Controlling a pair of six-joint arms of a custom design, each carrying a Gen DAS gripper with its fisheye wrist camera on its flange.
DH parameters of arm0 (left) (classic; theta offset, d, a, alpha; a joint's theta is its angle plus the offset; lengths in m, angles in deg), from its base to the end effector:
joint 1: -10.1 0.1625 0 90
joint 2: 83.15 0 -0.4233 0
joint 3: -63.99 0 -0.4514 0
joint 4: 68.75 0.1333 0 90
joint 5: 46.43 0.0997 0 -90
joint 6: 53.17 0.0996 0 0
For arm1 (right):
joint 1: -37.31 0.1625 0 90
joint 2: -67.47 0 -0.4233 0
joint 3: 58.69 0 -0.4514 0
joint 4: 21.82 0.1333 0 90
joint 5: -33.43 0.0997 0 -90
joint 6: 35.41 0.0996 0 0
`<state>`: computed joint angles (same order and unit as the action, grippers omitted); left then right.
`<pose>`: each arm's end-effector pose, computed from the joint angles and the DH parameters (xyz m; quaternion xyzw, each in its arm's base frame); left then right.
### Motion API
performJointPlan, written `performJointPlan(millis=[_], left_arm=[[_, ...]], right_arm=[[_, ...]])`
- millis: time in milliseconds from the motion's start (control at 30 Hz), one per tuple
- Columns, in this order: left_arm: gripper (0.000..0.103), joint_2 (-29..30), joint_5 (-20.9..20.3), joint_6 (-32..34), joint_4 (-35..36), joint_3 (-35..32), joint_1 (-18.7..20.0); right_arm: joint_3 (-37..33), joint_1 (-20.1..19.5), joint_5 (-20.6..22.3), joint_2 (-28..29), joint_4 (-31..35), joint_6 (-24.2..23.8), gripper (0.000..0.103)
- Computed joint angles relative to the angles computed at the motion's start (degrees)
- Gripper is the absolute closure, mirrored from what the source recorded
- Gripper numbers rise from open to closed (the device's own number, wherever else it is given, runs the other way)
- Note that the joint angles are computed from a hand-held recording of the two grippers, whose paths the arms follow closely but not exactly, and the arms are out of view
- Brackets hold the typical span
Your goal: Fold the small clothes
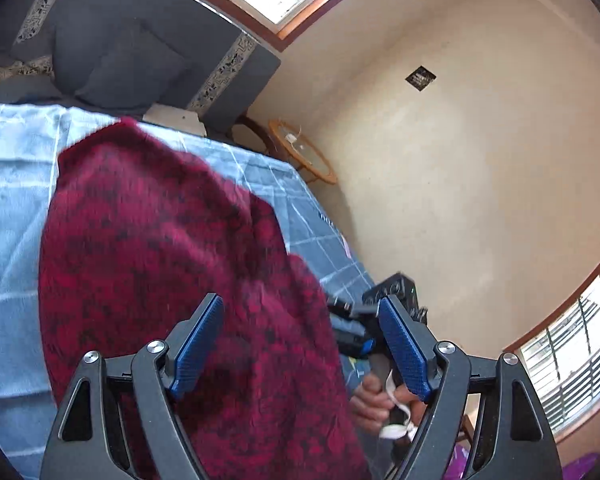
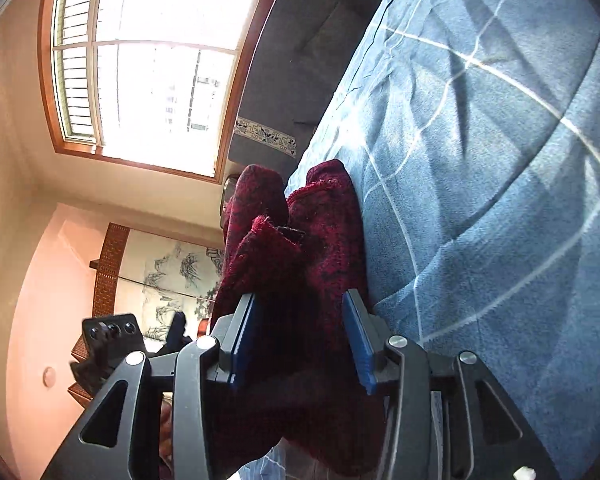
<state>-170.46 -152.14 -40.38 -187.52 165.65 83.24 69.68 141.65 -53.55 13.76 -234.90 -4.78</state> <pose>-0.0658 -0.5836 0.4054 -0.2680 -0.9457 0.1194 0.1399 0.2607 -0.4603 0.0769 0.1185 0.9041 -0.3696 0.1790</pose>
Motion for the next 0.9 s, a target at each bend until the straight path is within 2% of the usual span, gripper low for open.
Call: performJointPlan(millis=[67, 100, 167, 200, 233, 267, 367, 500, 567, 600, 633, 767, 833, 900], left_arm=[[0.024, -1.7, -3.7, 1.7, 1.6, 3.6, 1.8], [0.024, -2.4, -5.0, 2.6, 1.5, 5.5, 2.2], [0.024, -4.5, -5.1, 4.9, -0.6, 10.2, 1.7], [0.024, -5.0, -4.1, 6.1, -1.2, 11.9, 1.2], [0.024, -5.1, -2.8, 6.8, -1.2, 13.1, 0.5], [0.024, -4.8, -2.0, 7.3, -0.9, 13.8, 0.0], [0.024, -5.4, -0.3, 9.2, -3.4, 15.9, -1.3], [0.024, -5.4, -1.8, 7.8, -2.6, 14.9, -0.1], [0.024, -6.4, -2.0, 6.2, -3.6, 15.3, -0.1], [0.024, -7.2, -2.2, 6.1, -4.4, 15.5, 0.2], [0.024, -8.3, -2.4, 6.1, -5.6, 15.9, 0.5], [0.024, -11.5, -2.6, 4.5, -12.1, 17.4, 1.8], [0.024, -11.7, -3.3, 3.2, -13.8, 17.5, 3.0], [0.023, -11.3, -3.7, 3.5, -12.6, 16.8, 4.0]], right_arm=[[3.0, -0.8, 1.3, -2.9, -1.6, 0.6, 0.052], [2.7, -0.9, 2.3, -2.4, -2.1, 1.3, 0.046], [2.8, -0.3, 3.0, -3.5, -0.6, 1.6, 0.045], [1.9, 0.7, 2.1, -3.7, 1.0, 1.3, 0.041], [0.4, 1.8, 0.6, -3.5, 2.9, 0.9, 0.033], [-0.7, 2.6, -1.1, -3.5, 4.7, 0.6, 0.031], [-4.7, 4.6, -5.1, -3.1, 11.1, -1.1, 0.031], [-10.2, 5.9, -11.1, -2.3, 22.5, -2.4, 0.031], [-12.8, 6.5, -13.7, -1.0, 25.6, -3.4, 0.042], [-13.9, 6.7, -14.8, -0.5, 27.7, -3.5, 0.076], [-15.2, 6.6, -15.4, 0.2, 29.7, -3.3, 0.09], [-17.7, 8.4, -16.3, 1.1, 29.8, -4.8, 0.09], [-16.0, 9.8, -15.0, -0.3, 24.8, -5.7, 0.091], [-12.9, 11.8, -17.2, -2.3, 20.5, -6.1, 0.091]])
